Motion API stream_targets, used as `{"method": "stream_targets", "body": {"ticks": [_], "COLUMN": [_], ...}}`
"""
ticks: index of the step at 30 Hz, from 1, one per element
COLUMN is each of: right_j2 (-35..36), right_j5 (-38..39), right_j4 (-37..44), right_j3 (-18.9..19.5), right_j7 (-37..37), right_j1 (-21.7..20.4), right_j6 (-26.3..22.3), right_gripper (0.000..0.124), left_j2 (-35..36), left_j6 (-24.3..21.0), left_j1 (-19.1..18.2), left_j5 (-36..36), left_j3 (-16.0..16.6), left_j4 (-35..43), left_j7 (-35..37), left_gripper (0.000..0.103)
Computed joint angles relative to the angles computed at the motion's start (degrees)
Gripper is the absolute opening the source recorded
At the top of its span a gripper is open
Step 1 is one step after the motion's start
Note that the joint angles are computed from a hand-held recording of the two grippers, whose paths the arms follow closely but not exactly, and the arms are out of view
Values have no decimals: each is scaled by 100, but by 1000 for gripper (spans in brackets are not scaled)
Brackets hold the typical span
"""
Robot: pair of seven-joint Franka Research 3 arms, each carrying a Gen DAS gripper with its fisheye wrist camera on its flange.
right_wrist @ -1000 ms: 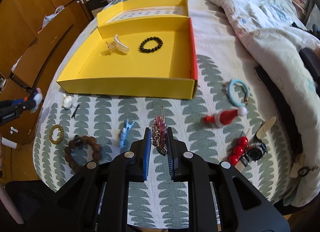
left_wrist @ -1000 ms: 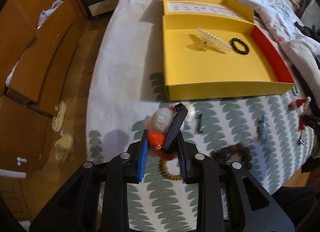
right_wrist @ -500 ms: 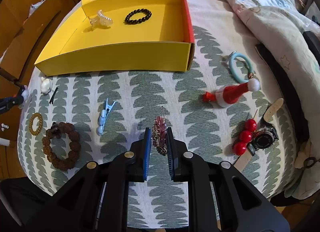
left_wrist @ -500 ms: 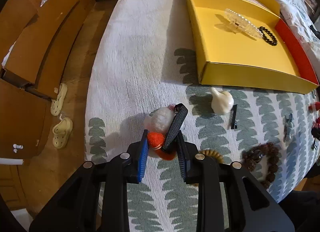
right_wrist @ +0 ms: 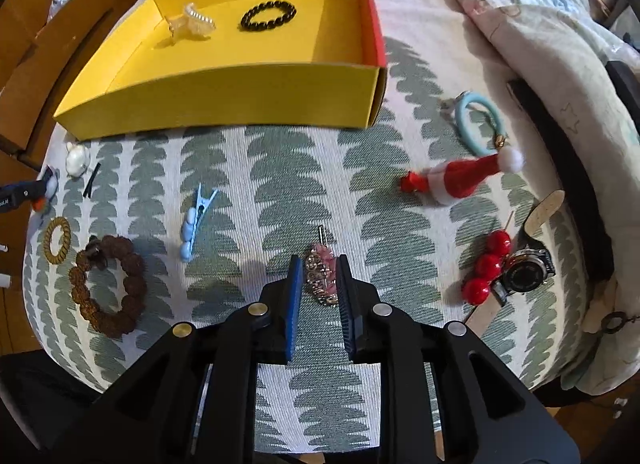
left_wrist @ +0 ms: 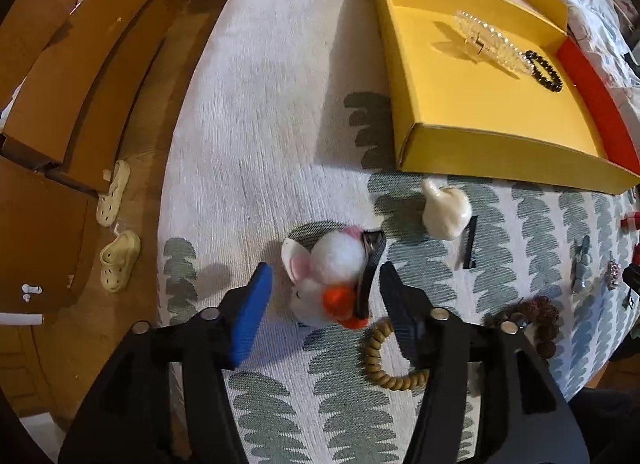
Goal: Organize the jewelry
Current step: 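Open both tools to drop the bunny clip and brooch on the bedspread, then move both open tools back into the yellow box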
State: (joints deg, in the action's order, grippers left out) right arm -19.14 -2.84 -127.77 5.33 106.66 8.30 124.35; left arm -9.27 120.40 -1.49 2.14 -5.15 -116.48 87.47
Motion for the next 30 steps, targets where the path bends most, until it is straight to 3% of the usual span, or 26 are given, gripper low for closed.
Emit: {"method": "stream_targets", "body": {"ticks": [8, 12, 18, 22, 30], "right_j2": [-72, -65, 127, 661, 1969], "right_j5": [4, 106, 723, 810, 889], "right_j4": [-13, -29, 31, 535, 1940], "right_j3": [15, 17, -176, -166, -350], "right_j7": [30, -100, -615, -671, -264], "right_j1": [12, 61, 196, 116, 124], "right_j6": [430, 858, 1698, 1900, 1764], "right_gripper": [24, 24, 36, 45, 46], "left_j2": [-208, -296, -311, 113, 1307], "left_j6": [259, 450, 970, 892, 557], "left_j1": [-27, -63, -203, -310, -384], "left_j5": [49, -134, -616, -809, -611], "left_j3": [-5, 52, 89, -11, -345], "left_j4": [22, 77, 142, 604, 1900], "left_j7": [-105, -6, 218, 350, -468], "left_gripper": [59, 64, 69, 70, 70]}}
